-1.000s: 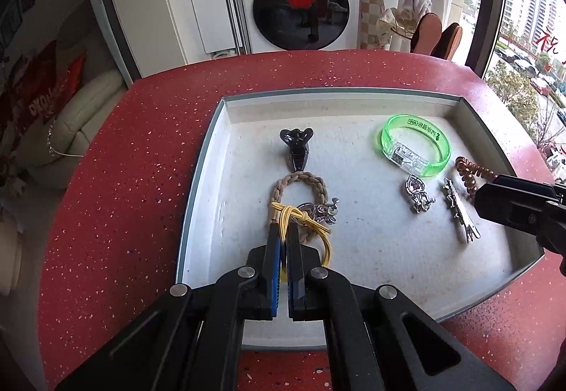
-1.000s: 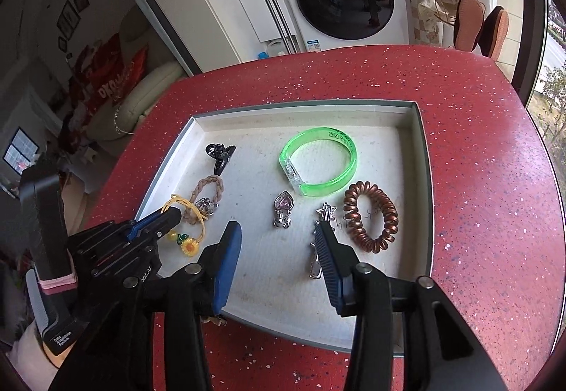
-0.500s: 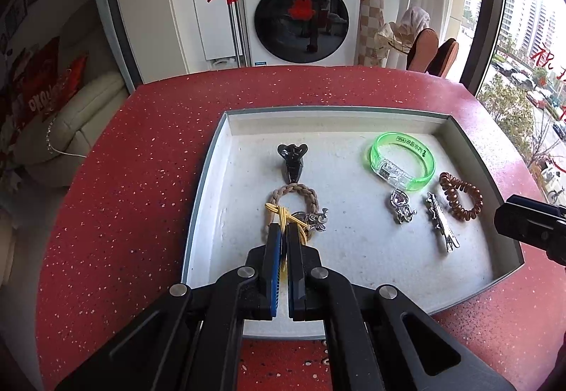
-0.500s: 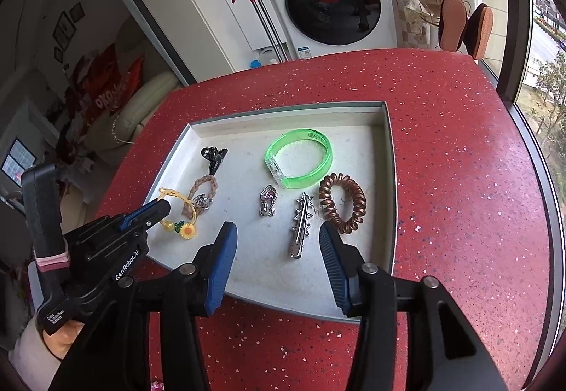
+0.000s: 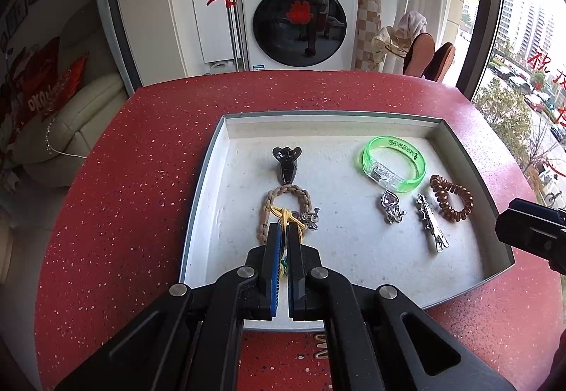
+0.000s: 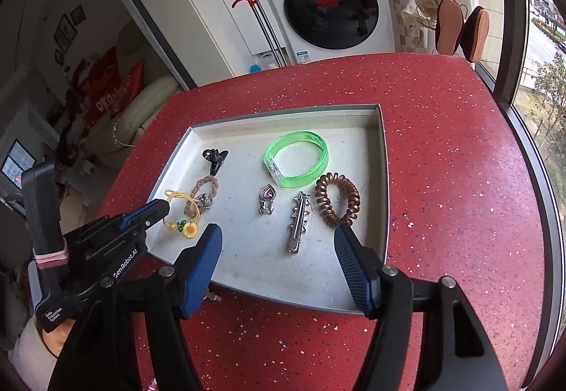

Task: Organize jewelry
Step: 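Lower the yellow hair tie into the tray and open the left tool, then move both open tools away from the tray toward the beaded bracelet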

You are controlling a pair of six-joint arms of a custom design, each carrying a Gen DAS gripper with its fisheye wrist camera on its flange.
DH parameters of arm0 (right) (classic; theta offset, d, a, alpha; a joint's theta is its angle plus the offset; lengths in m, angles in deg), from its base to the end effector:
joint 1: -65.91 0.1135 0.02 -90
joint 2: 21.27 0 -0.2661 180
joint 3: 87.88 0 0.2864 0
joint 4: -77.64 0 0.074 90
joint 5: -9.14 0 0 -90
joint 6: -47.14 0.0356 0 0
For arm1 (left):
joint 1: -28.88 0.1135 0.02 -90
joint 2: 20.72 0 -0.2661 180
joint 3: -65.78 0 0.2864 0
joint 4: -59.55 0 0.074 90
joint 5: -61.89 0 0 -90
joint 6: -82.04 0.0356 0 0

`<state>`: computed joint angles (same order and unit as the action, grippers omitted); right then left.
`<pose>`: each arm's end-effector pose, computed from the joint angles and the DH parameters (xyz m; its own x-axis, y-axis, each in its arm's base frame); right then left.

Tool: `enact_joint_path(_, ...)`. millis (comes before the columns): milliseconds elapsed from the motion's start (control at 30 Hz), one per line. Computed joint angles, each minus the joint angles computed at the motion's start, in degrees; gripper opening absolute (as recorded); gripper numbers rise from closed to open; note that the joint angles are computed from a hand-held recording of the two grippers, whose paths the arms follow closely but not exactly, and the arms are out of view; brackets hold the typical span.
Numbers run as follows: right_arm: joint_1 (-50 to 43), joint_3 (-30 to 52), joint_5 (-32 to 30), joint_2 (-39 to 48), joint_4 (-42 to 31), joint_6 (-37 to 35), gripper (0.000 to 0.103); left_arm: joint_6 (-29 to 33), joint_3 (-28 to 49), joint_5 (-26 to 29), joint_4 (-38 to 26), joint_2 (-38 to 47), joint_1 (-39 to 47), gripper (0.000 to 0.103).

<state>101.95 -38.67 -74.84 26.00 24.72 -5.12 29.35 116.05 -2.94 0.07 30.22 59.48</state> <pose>0.1595 0.1114 0.2337 -0.8223 0.1545 -0.5478 -0.0360 0.9464 0.3209 0.1726 0.0845 0.2246 -0.7626 0.1863 -0.6195 0.2310 0.9729 0.0083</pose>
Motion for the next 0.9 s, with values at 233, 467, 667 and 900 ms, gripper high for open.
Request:
enact_joint_path(233, -0.38, -0.76, -0.05, -1.89, -0.63, 0.21, 0.08, 1.23, 0.3, 1.13, -1.28, -0.02, 1.32, 0.032)
enact_joint_path(467, -0.38, -1.47, 0.2, -3.76, -1.46, 0.64, 0.088, -2.0, -3.32, -0.44, 5.36, 0.0, -1.13, 0.103)
enact_joint_path(667, 2.48, -2.61, 4.34, -7.2, -1.33, 2.29, 0.103, -2.89, -6.1, -1.08, 11.28, 2.54, -1.6, 0.103)
enact_joint_path(900, 6.23, -2.04, 3.14, -7.63, -3.98, 4.4, 0.103, -0.72, -8.87, -1.11, 13.01, 2.24, 0.36, 0.103)
